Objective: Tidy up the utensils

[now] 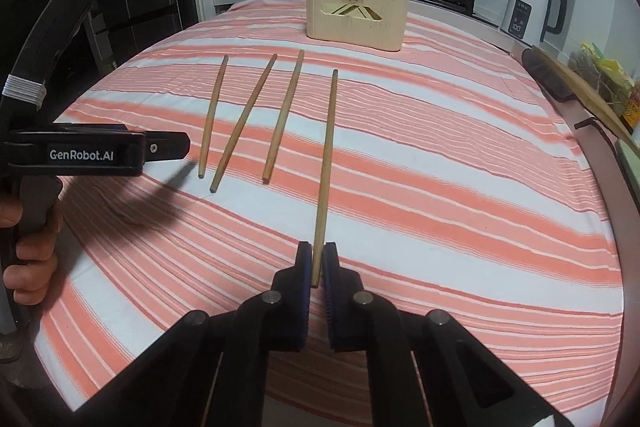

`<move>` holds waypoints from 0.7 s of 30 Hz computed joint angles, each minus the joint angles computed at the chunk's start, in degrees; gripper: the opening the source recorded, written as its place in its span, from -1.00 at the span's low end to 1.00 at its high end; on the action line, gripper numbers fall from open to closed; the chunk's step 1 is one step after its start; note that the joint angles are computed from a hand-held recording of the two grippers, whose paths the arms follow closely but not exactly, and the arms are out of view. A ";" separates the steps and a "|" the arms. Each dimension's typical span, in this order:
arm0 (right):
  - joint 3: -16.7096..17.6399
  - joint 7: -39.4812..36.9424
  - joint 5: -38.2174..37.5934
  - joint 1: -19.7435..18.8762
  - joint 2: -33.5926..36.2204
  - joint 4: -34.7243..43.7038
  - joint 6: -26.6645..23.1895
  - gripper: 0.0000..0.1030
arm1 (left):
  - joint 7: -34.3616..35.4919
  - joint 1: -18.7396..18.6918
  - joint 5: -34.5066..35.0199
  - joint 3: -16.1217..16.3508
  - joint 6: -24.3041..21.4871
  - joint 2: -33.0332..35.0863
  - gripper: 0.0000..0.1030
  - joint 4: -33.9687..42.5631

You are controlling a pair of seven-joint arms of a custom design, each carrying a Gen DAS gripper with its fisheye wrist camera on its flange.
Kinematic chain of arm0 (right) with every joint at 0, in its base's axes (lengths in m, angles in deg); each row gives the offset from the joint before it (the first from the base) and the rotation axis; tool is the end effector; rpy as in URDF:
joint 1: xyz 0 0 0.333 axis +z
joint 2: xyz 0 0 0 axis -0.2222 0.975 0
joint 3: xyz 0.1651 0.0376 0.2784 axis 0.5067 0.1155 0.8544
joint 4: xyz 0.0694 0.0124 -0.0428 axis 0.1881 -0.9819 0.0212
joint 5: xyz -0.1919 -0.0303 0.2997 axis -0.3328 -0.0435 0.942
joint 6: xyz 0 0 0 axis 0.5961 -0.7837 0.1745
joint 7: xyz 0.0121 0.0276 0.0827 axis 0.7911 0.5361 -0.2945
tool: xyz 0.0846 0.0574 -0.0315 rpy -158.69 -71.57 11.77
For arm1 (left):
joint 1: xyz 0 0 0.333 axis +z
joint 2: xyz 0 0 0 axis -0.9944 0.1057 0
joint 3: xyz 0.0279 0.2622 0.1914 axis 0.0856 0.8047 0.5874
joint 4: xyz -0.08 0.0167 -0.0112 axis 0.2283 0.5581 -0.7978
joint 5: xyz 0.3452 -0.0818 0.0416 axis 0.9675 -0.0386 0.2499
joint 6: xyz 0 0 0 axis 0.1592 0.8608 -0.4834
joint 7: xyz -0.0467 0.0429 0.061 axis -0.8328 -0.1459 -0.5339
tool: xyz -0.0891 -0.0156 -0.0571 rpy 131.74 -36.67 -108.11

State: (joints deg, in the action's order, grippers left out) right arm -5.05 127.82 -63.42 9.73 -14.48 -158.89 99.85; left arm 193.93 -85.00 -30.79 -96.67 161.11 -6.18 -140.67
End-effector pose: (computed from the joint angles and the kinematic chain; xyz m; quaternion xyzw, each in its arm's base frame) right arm 0.6022 0.1927 0.4381 -0.6053 0.7255 -0.2522 0.2090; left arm 0.7661 -0.1478 0.4152 -0.4793 0.8250 -0.2749 0.1187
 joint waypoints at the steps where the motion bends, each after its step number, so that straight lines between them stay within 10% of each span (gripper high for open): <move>1: -0.20 0.39 -0.22 0.11 -0.07 -0.03 -0.26 -0.90 | -0.41 -0.50 0.48 0.41 -0.24 0.35 0.98 0.44; 16: 0.36 1.57 -0.37 -3.41 -1.81 -3.04 2.69 -0.88 | 0.78 1.52 4.01 1.69 -0.84 0.03 0.99 0.02; 21: -0.99 -0.33 -1.40 -3.55 -3.79 -6.40 7.90 -0.03 | 6.46 3.65 2.42 0.08 0.59 -2.21 0.99 -4.32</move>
State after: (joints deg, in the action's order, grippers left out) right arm -6.04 127.49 -64.82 6.18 -18.27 -165.29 107.76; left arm 200.39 -81.34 -28.37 -96.60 161.71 -8.38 -144.99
